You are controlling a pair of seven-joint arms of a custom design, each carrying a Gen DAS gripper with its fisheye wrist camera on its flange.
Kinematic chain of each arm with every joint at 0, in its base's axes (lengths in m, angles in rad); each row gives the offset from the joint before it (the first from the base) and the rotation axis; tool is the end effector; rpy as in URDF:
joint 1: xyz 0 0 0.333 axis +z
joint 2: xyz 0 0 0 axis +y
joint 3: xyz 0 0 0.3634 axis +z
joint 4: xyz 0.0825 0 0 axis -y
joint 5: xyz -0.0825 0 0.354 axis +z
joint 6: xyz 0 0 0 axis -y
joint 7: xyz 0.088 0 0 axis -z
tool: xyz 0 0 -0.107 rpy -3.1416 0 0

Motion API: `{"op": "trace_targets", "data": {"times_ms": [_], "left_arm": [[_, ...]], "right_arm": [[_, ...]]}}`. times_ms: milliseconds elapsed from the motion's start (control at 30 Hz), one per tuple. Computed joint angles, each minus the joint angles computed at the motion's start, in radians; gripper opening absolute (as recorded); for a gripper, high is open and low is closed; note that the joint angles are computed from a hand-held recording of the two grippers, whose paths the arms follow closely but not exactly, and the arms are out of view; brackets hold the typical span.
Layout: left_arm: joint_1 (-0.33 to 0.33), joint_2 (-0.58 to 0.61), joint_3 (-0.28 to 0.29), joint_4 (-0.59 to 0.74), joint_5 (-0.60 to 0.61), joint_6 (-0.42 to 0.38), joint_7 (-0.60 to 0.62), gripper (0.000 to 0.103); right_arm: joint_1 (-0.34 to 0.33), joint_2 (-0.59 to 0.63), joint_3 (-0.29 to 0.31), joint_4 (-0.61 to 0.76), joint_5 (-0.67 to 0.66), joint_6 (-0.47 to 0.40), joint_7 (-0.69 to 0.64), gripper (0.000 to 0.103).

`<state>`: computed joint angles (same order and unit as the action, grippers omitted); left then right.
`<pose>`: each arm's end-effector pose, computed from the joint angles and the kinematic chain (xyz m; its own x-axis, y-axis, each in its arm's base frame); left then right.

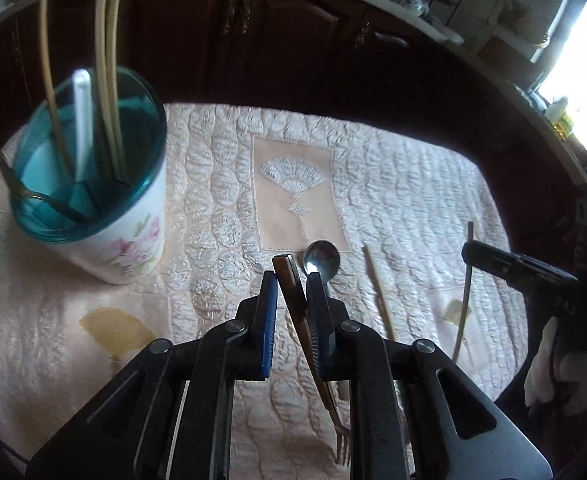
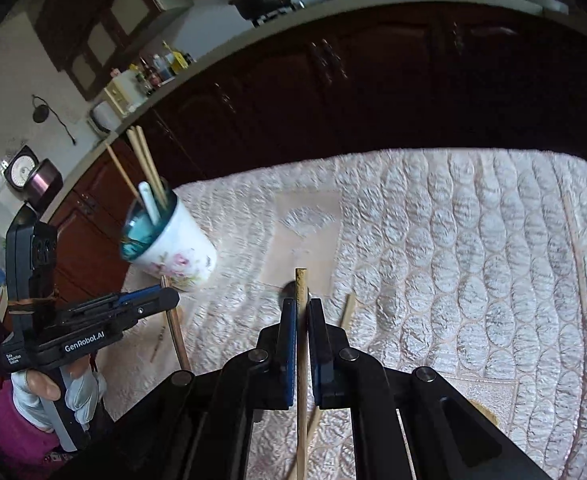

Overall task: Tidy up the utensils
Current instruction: 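Grasp a wooden chopstick with the right tool while the left tool grasps the brown-handled fork, then lift the fork and chopstick and carry both over the floral cup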

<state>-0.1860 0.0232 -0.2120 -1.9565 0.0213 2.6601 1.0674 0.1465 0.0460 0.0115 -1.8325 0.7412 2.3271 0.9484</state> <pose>0.5387 -0.2257 0.6018 -0.0037 -0.9568 0.2908 -0.8127 -0.1666 -0.5584 0.5794 0.1041 0.6098 0.4601 -0.8069 -0.3704 -0.7886 -0.1796 -0.5881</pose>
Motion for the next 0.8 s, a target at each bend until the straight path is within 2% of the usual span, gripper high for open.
{"op": "trace_targets", "data": {"times_ms": [367,800], "left_arm": [[-0.03,-0.15,0.037,-0.092,0.029,0.028,-0.005,0.011],[-0.036,-0.253,0.076,-0.156,0.124,0.02,-0.09,0.009]], "right_arm": [[0.039,-0.088,0.014,-0.024,0.03,0.026,-0.047,0.005],[0.082,-0.069,0.034,0.025,0.034,0.04,-0.063,0.005]]}}
